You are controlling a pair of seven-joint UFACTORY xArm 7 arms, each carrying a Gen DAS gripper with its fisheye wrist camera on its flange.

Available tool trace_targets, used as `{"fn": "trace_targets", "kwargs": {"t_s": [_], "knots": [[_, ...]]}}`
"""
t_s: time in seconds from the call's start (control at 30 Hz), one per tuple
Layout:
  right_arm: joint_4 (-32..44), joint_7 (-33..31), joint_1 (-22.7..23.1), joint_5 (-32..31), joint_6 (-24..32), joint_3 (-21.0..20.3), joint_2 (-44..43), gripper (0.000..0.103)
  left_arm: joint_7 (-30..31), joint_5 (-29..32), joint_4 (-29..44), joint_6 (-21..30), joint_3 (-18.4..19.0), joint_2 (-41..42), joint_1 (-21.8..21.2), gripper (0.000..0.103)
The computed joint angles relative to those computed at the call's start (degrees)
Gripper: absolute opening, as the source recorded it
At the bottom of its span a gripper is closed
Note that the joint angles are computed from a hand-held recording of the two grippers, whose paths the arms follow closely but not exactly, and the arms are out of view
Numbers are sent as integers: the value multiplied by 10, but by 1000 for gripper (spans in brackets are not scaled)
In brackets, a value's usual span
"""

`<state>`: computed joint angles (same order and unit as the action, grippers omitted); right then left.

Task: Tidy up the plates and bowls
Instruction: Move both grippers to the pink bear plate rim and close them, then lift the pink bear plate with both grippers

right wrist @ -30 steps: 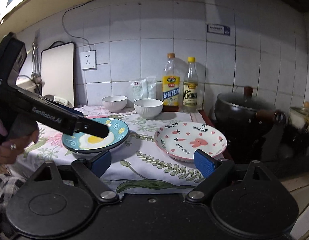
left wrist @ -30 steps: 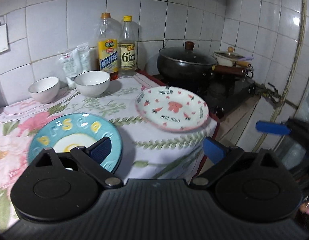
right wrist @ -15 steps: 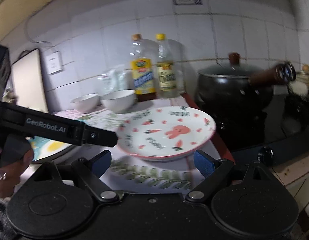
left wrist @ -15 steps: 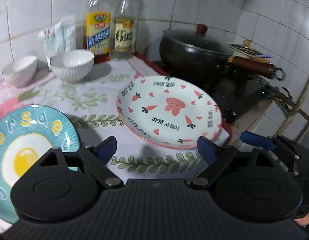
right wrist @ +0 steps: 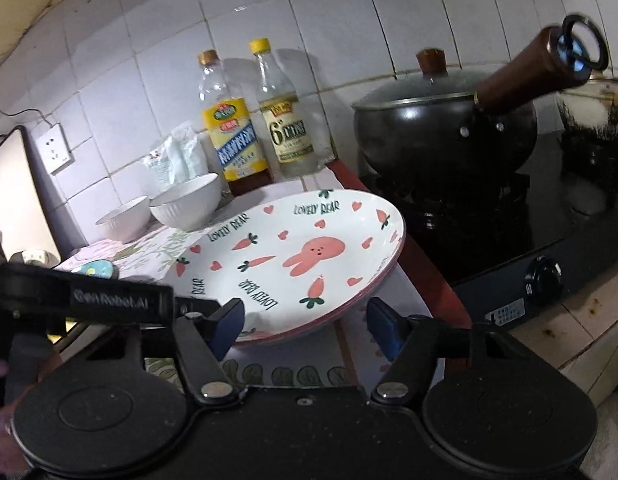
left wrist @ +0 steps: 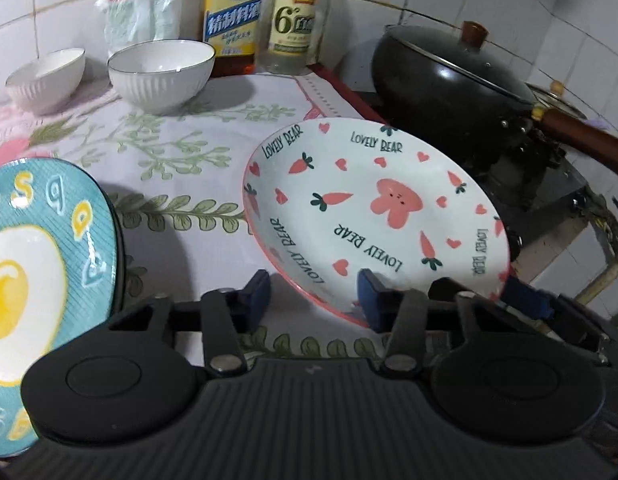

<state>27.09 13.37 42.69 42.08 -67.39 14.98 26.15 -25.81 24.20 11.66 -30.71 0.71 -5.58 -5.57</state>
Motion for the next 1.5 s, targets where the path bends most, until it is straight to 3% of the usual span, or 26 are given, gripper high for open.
{"fn": "trace_targets", "kwargs": {"t_s": [0.03,0.13,0.37,0.47,0.57,0.73,1.0,1.27,1.5], "knots": [[2,4,-5,-3,11,0,-3,62,19,-38,1,-6,-14,7,-1,34],[16,1,-6,17,34,-3,-6,56,68,-139,3,-19,-44,19,-13,32],[30,6,-8,32,53,-8,-7,55,115,-240,8,-83,-60,62,-36,32],[60,-55,21,113,54,-8,5,39,150,-277,6,-113,-65,77,-50,32],[64,-60,17,126,62,-3,1,36,168,-294,5,-121,-65,79,-58,30],[73,-92,19,161,83,2,-10,32,157,-263,-2,-76,-58,45,-52,30],[63,-94,22,177,97,11,-28,32,185,-288,-28,-83,-69,17,-58,29],[55,-107,47,225,73,29,-41,32,202,-304,-68,-111,-81,-24,-62,29],[57,-163,67,286,61,53,-77,32,186,-326,-112,-70,-91,-125,-67,29]]}}
